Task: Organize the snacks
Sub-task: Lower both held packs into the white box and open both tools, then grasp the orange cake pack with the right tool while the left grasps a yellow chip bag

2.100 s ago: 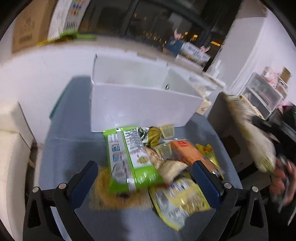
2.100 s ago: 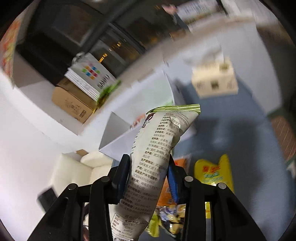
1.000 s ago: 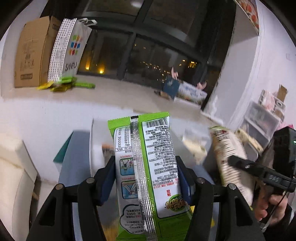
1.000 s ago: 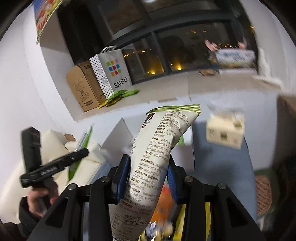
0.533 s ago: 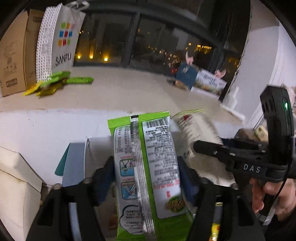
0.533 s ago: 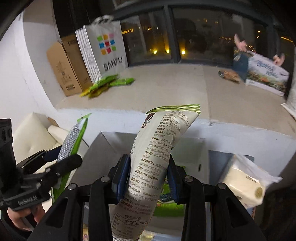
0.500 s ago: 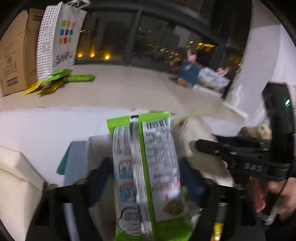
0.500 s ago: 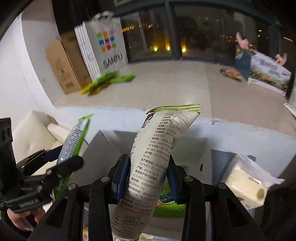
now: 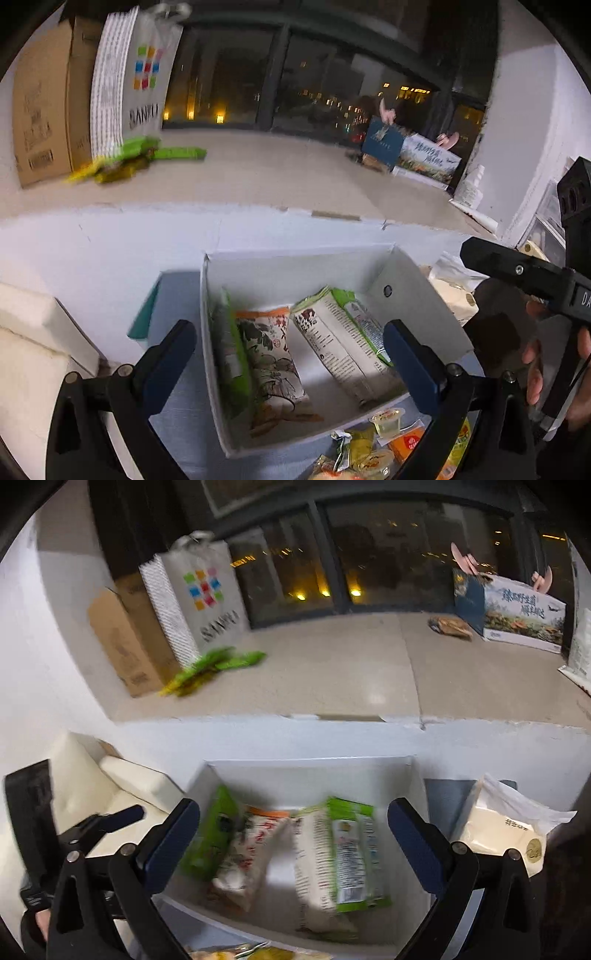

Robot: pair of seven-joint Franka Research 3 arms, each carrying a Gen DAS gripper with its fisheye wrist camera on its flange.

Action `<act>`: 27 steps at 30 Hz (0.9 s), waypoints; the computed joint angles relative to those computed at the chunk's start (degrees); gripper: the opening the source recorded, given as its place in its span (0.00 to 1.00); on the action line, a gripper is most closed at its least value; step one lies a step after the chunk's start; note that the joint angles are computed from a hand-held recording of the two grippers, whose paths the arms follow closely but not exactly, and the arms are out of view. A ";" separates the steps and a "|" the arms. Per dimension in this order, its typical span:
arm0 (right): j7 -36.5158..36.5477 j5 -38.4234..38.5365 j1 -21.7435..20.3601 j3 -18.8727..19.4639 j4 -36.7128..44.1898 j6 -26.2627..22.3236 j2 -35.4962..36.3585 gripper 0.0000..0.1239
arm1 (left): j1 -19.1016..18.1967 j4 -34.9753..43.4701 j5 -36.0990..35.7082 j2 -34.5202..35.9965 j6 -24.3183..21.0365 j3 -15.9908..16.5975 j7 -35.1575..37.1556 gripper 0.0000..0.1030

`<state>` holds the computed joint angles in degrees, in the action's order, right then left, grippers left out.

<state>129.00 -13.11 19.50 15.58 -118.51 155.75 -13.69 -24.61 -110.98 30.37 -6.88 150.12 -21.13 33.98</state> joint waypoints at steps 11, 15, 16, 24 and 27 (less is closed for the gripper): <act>-3.37 5.13 1.03 4.80 -18.15 6.87 -21.88 0.83 | -2.45 -16.21 1.49 -19.21 4.25 -3.66 -5.45 1.00; -1.38 8.71 0.76 8.51 -25.51 5.32 -32.44 0.83 | -6.47 -21.64 -4.80 -25.04 2.98 -4.55 -4.11 1.00; -0.18 9.47 0.42 9.88 -27.62 5.07 -35.34 0.83 | -6.92 -22.81 -5.26 -26.36 3.35 -5.18 -4.20 1.00; 8.82 13.68 4.40 17.25 -38.62 -2.12 -51.87 0.83 | -8.19 -28.21 -7.79 -31.63 3.81 -9.29 -10.70 1.00; 10.47 13.41 6.32 18.17 -39.87 -6.06 -54.20 0.83 | -8.75 -28.50 -8.09 -31.55 3.16 -9.34 -11.12 1.00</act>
